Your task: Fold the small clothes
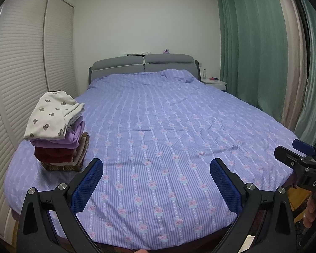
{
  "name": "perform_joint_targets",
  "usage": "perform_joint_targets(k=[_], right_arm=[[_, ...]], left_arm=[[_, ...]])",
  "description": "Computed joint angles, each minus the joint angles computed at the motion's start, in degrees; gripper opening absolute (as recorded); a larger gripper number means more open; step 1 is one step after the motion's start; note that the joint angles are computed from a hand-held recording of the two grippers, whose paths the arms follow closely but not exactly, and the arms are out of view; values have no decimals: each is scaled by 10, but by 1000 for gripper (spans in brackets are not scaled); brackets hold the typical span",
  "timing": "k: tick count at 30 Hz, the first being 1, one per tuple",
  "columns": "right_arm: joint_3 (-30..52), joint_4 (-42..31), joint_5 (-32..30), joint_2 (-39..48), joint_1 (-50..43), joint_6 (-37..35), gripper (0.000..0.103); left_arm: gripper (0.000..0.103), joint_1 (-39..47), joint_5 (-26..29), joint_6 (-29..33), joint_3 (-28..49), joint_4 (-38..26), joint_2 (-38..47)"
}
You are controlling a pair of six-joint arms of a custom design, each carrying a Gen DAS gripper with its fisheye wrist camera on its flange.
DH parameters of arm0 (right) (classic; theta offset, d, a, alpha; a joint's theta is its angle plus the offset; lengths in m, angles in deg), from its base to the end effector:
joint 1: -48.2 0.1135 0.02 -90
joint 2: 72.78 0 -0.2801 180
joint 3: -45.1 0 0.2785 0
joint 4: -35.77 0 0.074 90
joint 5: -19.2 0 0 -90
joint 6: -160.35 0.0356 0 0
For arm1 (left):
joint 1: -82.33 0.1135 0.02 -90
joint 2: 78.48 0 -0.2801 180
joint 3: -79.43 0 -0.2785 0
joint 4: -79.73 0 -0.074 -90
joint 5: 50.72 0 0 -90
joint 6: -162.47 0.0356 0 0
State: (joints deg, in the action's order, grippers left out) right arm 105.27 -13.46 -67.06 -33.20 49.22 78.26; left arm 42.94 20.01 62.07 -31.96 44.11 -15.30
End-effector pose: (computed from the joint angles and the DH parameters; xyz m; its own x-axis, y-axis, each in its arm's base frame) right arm 0.1610 0.0005 0.3374 -0.4692 0.1290 -0.8736 0.1051 0.9904 0.0898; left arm 0.2114 -0.1584 0.3357 -0.4506 0.1495 -0.8801 0.3022 0.9532 0.0072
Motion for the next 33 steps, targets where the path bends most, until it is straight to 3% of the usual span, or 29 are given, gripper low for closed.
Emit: perform_joint_targets(k=[33], right_arm=[[0, -7, 0, -5, 2, 1, 96]], left_arm=[[103, -21, -21, 8, 0, -4, -7]])
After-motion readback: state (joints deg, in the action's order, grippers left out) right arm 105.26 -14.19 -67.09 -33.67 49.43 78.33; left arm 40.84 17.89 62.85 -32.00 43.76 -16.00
